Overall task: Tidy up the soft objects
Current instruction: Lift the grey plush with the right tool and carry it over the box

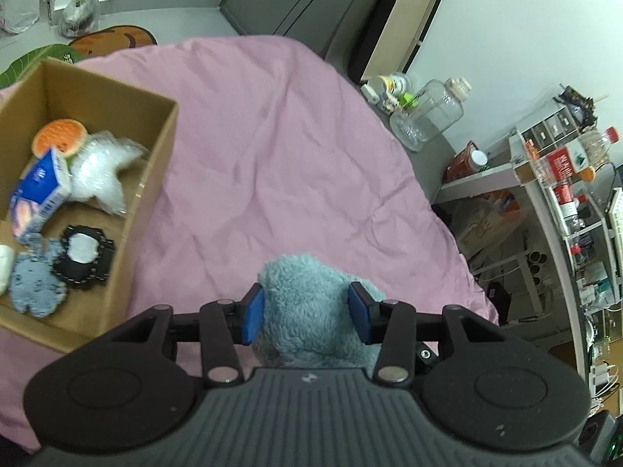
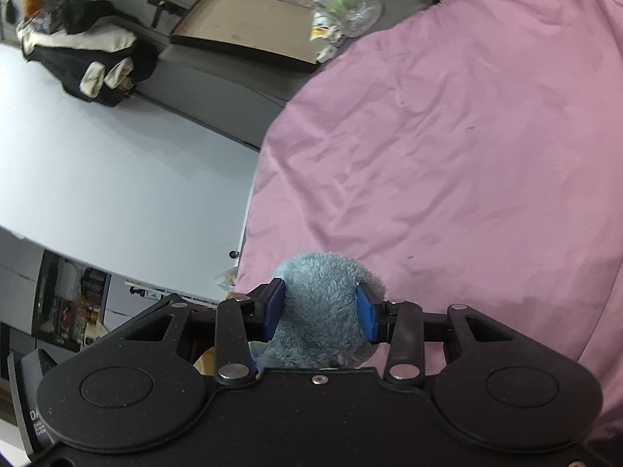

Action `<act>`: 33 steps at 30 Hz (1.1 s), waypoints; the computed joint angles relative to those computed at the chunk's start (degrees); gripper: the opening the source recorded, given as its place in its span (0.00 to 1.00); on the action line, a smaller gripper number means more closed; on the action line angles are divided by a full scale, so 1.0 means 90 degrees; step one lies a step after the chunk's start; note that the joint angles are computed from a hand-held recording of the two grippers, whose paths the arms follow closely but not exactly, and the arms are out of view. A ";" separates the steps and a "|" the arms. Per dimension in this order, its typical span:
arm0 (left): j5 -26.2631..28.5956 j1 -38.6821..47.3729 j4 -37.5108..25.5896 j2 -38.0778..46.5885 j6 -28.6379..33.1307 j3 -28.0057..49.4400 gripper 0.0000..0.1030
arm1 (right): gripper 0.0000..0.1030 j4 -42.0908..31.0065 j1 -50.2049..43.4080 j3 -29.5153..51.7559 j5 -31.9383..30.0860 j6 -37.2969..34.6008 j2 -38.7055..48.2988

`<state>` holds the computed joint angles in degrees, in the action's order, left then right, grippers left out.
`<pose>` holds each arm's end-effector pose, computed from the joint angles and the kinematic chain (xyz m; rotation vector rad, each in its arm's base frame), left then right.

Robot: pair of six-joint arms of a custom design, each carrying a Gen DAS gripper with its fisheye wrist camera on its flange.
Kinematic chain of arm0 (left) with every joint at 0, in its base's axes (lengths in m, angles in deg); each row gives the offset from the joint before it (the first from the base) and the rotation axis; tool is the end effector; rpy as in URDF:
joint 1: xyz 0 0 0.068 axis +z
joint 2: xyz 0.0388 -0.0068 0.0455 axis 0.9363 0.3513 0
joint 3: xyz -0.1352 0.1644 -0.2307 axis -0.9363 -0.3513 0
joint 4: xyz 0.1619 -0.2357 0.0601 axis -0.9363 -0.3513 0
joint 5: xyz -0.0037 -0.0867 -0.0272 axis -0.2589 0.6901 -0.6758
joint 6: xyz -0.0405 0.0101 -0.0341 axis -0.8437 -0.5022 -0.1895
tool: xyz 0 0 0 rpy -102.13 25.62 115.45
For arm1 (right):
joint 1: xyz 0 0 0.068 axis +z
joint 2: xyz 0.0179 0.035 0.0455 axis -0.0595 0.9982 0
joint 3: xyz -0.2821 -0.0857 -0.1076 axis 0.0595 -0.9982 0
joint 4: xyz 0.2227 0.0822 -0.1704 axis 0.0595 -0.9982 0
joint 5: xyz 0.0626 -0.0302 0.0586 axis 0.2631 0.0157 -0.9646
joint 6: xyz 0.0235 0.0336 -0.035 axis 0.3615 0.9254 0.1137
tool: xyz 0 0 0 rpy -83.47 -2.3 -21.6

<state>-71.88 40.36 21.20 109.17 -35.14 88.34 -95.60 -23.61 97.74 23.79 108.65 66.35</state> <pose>0.1944 -0.1104 0.2567 -0.4846 2.4738 -0.7006 0.1539 -0.0318 0.2297 0.6995 2.2475 0.9368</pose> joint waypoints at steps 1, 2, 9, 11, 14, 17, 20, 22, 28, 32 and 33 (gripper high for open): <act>0.0021 0.0045 -0.0127 -0.0123 0.0020 0.0018 0.44 | 0.39 -0.0107 0.0107 0.0044 0.0061 0.0077 -0.0136; 0.0031 0.0077 -0.0237 -0.0224 0.0038 0.0034 0.44 | 0.39 -0.0190 0.0214 0.0080 0.0127 0.0155 -0.0251; 0.0281 0.0509 -0.0935 -0.1053 0.0262 0.0121 0.44 | 0.39 -0.0588 0.1307 0.0380 0.0943 0.0903 -0.0997; 0.0380 0.0678 -0.1149 -0.1283 0.0351 0.0150 0.44 | 0.39 -0.0659 0.1705 0.0471 0.1266 0.1120 -0.1151; 0.0591 0.1021 -0.1424 -0.1578 0.0556 0.0191 0.44 | 0.39 -0.0705 0.2321 0.0581 0.1733 0.1473 -0.1315; 0.0919 0.1476 -0.1679 -0.1831 0.0834 0.0215 0.44 | 0.39 -0.0661 0.3107 0.0674 0.2370 0.1953 -0.1394; 0.1286 0.2003 -0.1940 -0.2009 0.1166 0.0263 0.44 | 0.39 -0.0602 0.3893 0.0743 0.3018 0.2343 -0.1395; 0.1561 0.2402 -0.2109 -0.2108 0.1421 0.0291 0.44 | 0.39 -0.0547 0.4415 0.0797 0.3440 0.2564 -0.1342; 0.2513 0.3746 -0.2614 -0.2179 0.2299 0.0437 0.44 | 0.39 -0.0480 0.5748 0.1057 0.4511 0.3073 -0.1028; 0.3285 0.4826 -0.2975 -0.2058 0.3131 0.0585 0.44 | 0.39 -0.0417 0.6538 0.1257 0.5160 0.3322 -0.0749; 0.3536 0.5137 -0.3074 -0.1959 0.3409 0.0628 0.44 | 0.39 -0.0382 0.6714 0.1301 0.5302 0.3361 -0.0663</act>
